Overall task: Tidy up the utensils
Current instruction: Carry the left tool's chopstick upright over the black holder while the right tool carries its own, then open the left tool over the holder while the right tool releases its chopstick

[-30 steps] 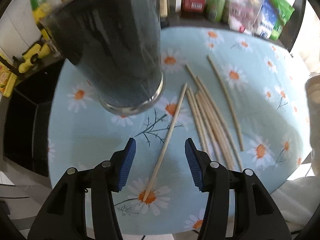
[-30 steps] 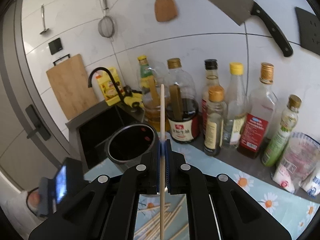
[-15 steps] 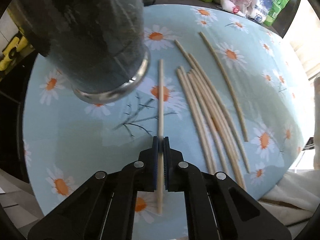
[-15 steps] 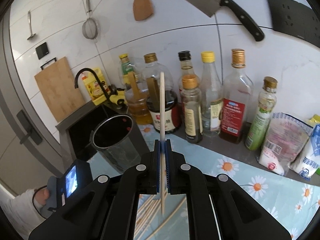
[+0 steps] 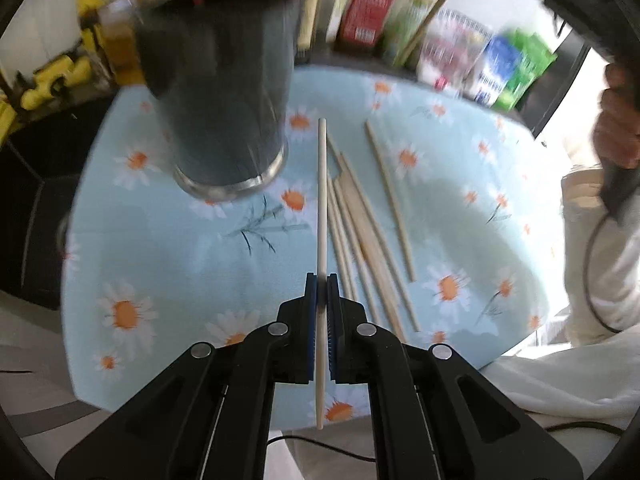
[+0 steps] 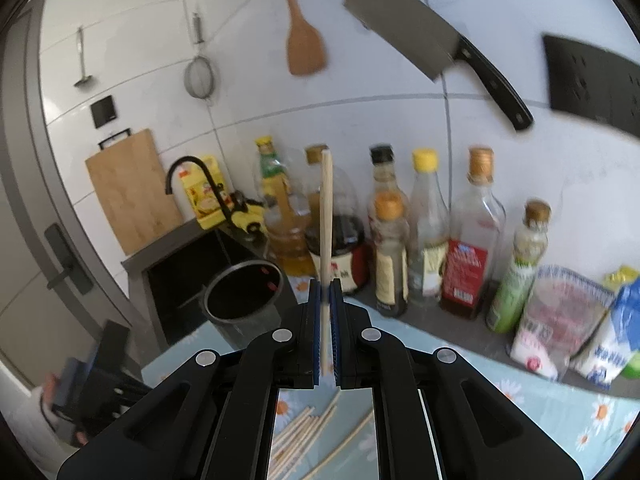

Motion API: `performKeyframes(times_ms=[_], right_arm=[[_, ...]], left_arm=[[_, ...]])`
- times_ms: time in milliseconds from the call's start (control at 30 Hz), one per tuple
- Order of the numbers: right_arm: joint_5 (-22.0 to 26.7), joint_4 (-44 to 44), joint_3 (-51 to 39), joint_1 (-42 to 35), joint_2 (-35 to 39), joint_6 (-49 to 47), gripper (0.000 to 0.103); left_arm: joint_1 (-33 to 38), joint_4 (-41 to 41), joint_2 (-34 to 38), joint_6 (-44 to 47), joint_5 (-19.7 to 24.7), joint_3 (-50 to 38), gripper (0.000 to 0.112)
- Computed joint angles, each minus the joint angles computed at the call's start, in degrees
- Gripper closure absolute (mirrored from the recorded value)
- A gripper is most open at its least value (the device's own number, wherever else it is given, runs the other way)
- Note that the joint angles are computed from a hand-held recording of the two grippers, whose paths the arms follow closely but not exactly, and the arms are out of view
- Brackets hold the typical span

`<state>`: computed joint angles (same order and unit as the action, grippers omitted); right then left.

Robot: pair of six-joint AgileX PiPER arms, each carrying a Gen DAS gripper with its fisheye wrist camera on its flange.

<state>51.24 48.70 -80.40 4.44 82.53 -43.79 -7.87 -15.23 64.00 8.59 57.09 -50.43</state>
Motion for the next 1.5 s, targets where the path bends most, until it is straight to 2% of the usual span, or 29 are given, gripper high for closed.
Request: performKeyframes(times_ms=[167, 267, 367, 467, 500, 533, 667, 733, 800, 833, 933, 967, 1067, 1167, 1200, 1233, 1267, 1300, 1333, 1367, 1400, 1433, 1467, 1500], right_arm=[[1.32, 1.99, -4.86, 1.82, 1.18, -0.83, 0.098], [1.31, 1.69, -8.07, 3.77, 2.54, 0.21, 0.098], [0.89, 0.55, -11.36, 6.32, 4.18, 2.17, 0.098], [0.1, -1.11, -14.58, 8.95, 6.07, 4.24, 0.098], [-0.07, -1.6, -15.32, 9.54, 6.51, 4.76, 0.098], [-0.33, -2.58, -16.47, 10.49, 7.27, 5.75, 0.098], [-1.56, -5.4, -18.46, 12.87, 9.21, 8.49, 0.098], [-2.06, -6.08, -18.91, 13.56, 10.08, 9.05, 0.098], [-2.39, -6.6, -19.07, 13.95, 10.85, 9.53, 0.098], [-2.62, -7.31, -19.35, 14.32, 11.46, 10.25, 0.098], [-2.7, -9.12, -20.23, 15.36, 13.24, 11.58, 0.098], [-2.91, -9.54, -20.27, 15.63, 13.61, 11.64, 0.098], [-3.15, -10.71, -20.65, 16.43, 14.91, 12.07, 0.098], [-3.13, -11.64, -20.41, 16.93, 15.76, 12.54, 0.098], [-3.08, -10.87, -19.93, 16.69, 15.79, 11.88, 0.097], [-3.24, -10.49, -19.38, 16.46, 15.62, 11.63, 0.096], [-3.51, -10.63, -19.01, 16.3, 15.38, 11.78, 0.096], [-3.87, -11.07, -18.6, 16.17, 15.02, 12.02, 0.089], [-4.33, -11.8, -18.1, 16.0, 14.46, 12.31, 0.069], [-4.81, -12.06, -17.41, 15.71, 13.77, 12.12, 0.056], [-7.15, -12.38, -15.25, 15.58, 12.1, 11.97, 0.036], [-9.34, -12.36, -13.41, 15.55, 10.71, 11.63, 0.03], [-11.1, -12.39, -11.61, 15.48, 9.14, 11.03, 0.027], [-11.25, -12.67, -11.21, 15.35, 8.53, 10.88, 0.016]], left_arm=[[2.35, -0.45, -4.71, -1.7, 2.67, -5.9, 0.107], [6.89, -1.74, -6.5, 0.58, 3.03, -10.06, 0.107], [13.46, -6.3, -5.88, 5.69, 3.1, -13.98, 0.107], [18.88, -12.32, -4.34, 11.82, -0.97, -16.52, 0.107], [21.33, -16.49, -3.43, 15.47, -1.08, -17.17, 0.107], [22.34, -19.46, -2.86, 17.67, -1.71, -17.5, 0.107], [23.52, -27.0, -0.44, 23.5, -9.85, -17.3, 0.107], [25.39, -35.3, 0.93, 30.7, -11.93, -15.98, 0.107], [25.03, -39.66, 2.14, 34.88, -15.95, -14.59, 0.107], [23.49, -39.66, 2.93, 35.81, -19.5, -13.89, 0.107], [21.27, -44.3, 5.86, 41.45, -24.41, -12.47, 0.107], [21.75, -46.55, 6.65, 43.83, -23.67, -12.45, 0.107], [20.84, -51.96, 10.34, 49.49, -25.19, -11.59, 0.107], [21.45, -61.16, 11.77, 58.27, -25.77, -8.7, 0.106], [21.54, -63.57, 11.47, 60.7, -26.84, -7.45, 0.104], [21.73, -64.72, 10.99, 62.0, -27.2, -6.63, 0.093], [22.54, -66.29, 10.19, 63.49, -26.83, -5.76, 0.074], [23.7, -67.03, 9.55, 63.88, -25.76, -5.3, 0.064], [24.77, -67.39, 8.79, 63.93, -24.84, -4.91, 0.053], [25.38, -67.17, 7.88, 63.74, -24.93, -4.53, 0.047], [25.47, -65.32, 6.52, 62.32, -26.05, -4.28, 0.042], [25.13, -63.24, 5.6, 60.66, -27.7, -4.23, 0.028], [25.01, -61.03, 4.26, 58.99, -28.81, -3.87, 0.022], [25.23, -58.8, 2.97, 57.35, -28.9, -3.58, 0.021]])
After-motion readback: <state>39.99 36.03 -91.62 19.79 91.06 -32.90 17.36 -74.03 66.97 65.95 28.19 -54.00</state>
